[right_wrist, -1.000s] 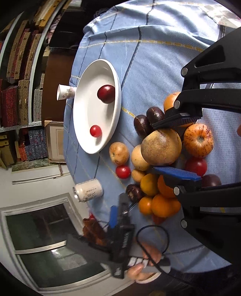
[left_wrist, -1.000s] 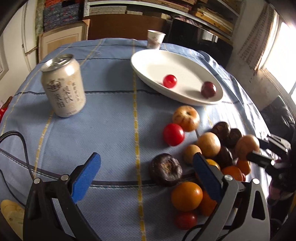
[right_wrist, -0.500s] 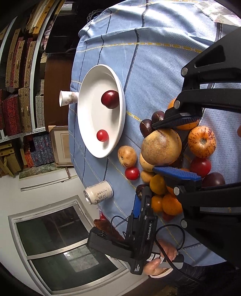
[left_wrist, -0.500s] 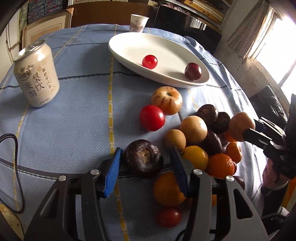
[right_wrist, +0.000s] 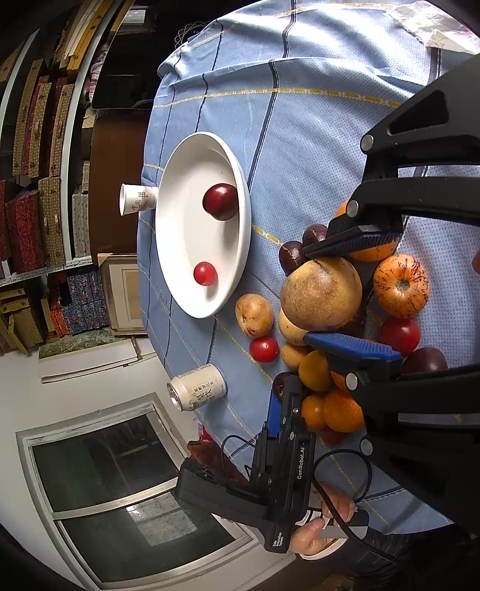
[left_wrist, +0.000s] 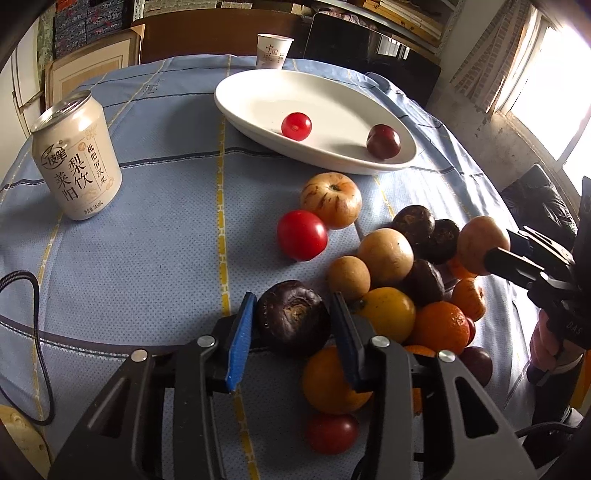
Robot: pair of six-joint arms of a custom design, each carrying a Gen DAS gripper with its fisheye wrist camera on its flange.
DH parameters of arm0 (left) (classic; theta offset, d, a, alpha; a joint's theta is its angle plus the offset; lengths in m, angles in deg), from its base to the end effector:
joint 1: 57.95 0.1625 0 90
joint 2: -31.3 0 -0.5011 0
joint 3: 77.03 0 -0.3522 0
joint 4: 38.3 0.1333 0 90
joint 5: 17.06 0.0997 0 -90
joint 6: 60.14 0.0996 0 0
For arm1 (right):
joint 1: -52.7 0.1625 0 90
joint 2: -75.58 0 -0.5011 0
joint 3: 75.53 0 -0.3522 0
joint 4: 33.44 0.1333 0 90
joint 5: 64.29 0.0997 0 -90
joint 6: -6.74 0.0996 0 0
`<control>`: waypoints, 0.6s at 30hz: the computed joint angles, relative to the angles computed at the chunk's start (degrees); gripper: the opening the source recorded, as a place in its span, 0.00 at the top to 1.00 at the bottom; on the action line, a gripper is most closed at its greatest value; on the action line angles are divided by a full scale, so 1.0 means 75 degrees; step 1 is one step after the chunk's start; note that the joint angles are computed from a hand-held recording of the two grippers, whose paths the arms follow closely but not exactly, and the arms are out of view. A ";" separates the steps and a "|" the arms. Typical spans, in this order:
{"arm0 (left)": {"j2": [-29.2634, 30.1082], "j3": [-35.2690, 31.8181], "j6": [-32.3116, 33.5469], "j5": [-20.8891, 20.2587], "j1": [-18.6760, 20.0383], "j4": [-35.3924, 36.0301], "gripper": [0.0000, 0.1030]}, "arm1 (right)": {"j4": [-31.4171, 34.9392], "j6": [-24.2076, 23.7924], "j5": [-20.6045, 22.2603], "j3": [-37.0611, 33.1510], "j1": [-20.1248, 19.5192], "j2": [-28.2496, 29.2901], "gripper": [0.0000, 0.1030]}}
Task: Organize fruits
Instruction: 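Grasp a tan round fruit with the right tool while the left grasps a dark purple fruit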
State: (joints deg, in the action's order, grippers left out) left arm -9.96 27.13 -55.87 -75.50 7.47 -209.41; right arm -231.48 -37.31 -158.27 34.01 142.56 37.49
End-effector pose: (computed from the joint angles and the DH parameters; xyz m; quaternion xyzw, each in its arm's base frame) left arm -0.1052 -0.6758 0.1300 0.1950 0.9310 -0.1972 0.2375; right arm 0.1248 -0.6460 0.1174 0.3447 -0.8841 0.2783 0.1486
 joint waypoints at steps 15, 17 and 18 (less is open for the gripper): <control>-0.0005 -0.0279 -0.0200 0.0309 -0.0057 0.0926 0.54 | -0.0185 -0.0048 -0.0059 0.0066 0.0019 0.0009 0.60; -0.0020 -0.0192 -0.0111 0.0375 -0.0086 0.0801 0.60 | -0.0206 -0.0030 -0.0080 0.0076 0.0025 0.0008 0.60; -0.0036 -0.0190 -0.0149 0.0372 -0.0077 0.0828 0.60 | -0.0205 -0.0022 -0.0074 0.0079 0.0024 0.0004 0.60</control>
State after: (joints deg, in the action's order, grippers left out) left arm -10.23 25.71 -56.99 -72.72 6.89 -203.20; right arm -233.02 -37.47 -158.82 34.60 142.74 37.52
